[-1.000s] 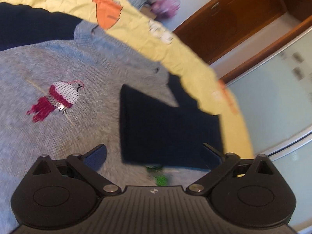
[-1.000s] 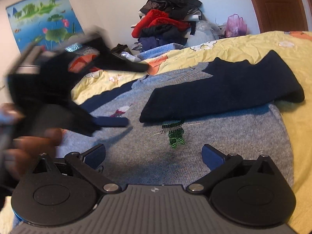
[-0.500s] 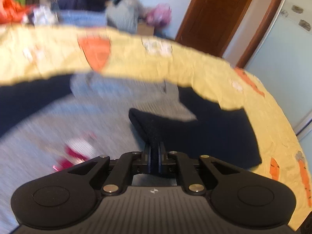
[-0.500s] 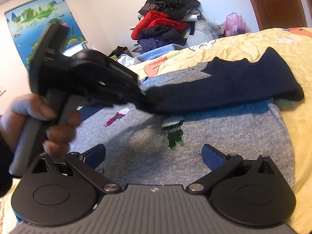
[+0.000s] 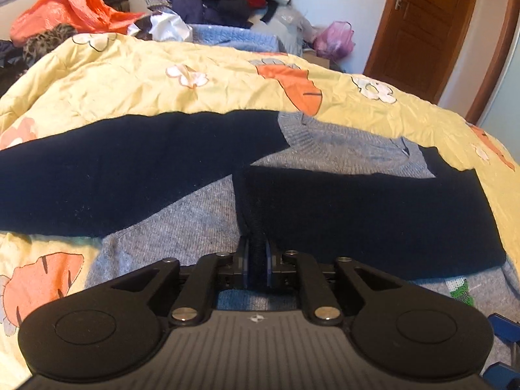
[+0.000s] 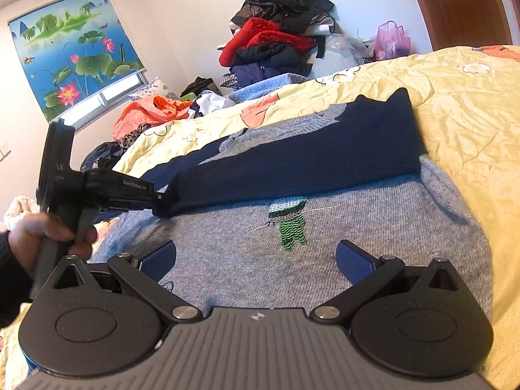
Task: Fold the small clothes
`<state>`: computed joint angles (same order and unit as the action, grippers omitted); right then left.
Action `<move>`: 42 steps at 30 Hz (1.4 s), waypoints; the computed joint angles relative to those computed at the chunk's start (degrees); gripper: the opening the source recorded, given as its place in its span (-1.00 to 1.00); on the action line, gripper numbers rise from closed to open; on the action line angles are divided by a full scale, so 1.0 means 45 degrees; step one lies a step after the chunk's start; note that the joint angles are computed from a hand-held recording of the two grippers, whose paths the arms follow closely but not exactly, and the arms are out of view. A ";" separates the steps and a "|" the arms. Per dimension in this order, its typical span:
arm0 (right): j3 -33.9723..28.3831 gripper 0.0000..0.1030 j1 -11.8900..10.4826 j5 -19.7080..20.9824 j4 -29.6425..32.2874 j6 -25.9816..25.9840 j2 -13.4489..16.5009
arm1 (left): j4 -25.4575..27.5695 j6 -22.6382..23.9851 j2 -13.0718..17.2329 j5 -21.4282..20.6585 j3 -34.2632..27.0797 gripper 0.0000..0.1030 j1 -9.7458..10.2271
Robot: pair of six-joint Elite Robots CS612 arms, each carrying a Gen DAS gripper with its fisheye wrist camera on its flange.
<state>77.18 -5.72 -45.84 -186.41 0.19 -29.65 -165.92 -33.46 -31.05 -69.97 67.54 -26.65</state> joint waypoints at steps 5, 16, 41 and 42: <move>-0.0021 0.99 -0.0037 0.0120 0.0103 0.0070 0.0006 | -0.3047 0.1316 0.0046 0.2947 0.0580 -0.42 -0.0617; -0.1457 0.99 0.0258 -0.1959 -0.2248 0.0672 0.0418 | -0.2818 0.1706 0.0751 0.0326 0.0103 0.62 -0.0357; -0.4610 0.99 0.1100 -0.6093 0.2795 -0.2218 0.1782 | -0.7032 -0.4418 -0.2122 0.6853 0.6366 0.77 0.1526; -0.4630 0.99 0.1098 -0.6101 0.2820 -0.2258 0.1790 | -0.6873 -0.4945 -0.2260 0.6504 0.6628 0.77 0.1746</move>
<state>56.35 -0.78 -73.30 -173.72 -9.97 -21.60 -196.85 -55.71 -41.22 -40.70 97.37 -18.79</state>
